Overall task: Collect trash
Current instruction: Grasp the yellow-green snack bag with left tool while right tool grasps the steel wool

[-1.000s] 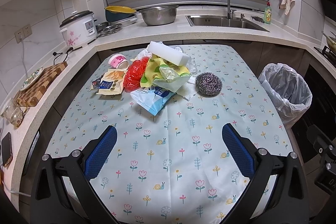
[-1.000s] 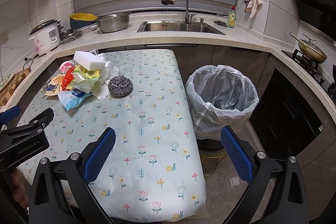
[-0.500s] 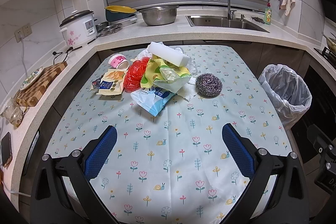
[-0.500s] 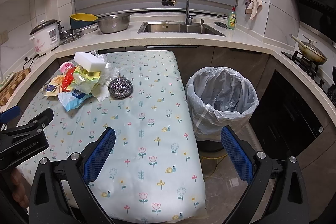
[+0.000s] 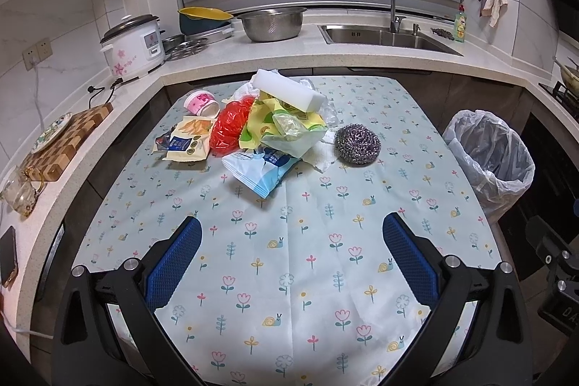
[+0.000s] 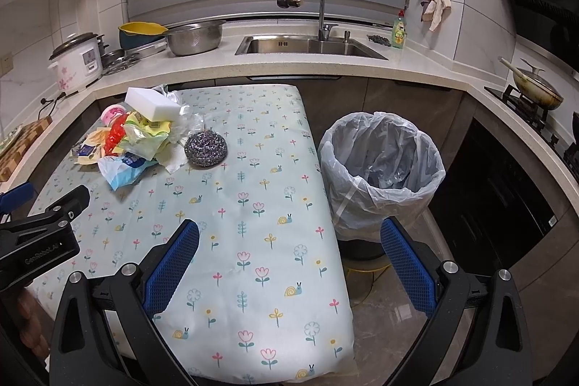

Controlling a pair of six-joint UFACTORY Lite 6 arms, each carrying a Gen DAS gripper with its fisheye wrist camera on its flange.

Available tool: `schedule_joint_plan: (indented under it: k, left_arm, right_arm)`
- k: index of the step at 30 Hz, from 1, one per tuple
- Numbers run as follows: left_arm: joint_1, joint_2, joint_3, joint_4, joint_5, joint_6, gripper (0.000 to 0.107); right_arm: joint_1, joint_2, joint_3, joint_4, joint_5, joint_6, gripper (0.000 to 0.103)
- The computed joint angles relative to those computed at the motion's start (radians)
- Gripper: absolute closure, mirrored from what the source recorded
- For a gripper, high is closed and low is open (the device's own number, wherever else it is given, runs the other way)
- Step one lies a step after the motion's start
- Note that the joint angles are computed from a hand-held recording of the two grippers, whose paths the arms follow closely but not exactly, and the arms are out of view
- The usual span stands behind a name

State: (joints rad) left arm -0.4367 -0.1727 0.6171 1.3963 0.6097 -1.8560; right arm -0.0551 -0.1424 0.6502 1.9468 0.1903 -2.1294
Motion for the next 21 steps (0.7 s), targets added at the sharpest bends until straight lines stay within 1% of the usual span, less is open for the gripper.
schedule_joint_plan:
  k: [4,7,12,14,18,21]
  left_arm:
    - [0.018,0.021,0.015,-0.003,-0.031,0.001,0.011]
    - [0.058,0.026,0.023,-0.010,-0.067,0.021,0.011]
    - [0.133,0.062,0.040,0.015,-0.121,0.022,0.011]
    - [0.169,0.083,0.050,0.050,-0.141,0.009,0.011]
    - [0.263,0.146,0.097,0.096,-0.205,0.027,0.011]
    - [0.328,0.202,0.150,0.113,-0.255,0.050,0.011]
  right_arm:
    - [0.005,0.030,0.015,0.072,-0.001,-0.070,0.007]
    - [0.023,0.066,0.038,0.169,-0.004,-0.157,0.007]
    - [0.087,0.151,0.096,0.411,-0.021,-0.374,0.007]
    - [0.115,0.199,0.135,0.520,-0.024,-0.470,0.007]
    - [0.159,0.314,0.235,0.573,-0.016,-0.497,0.007]
    - [0.194,0.422,0.339,0.558,-0.026,-0.457,0.007]
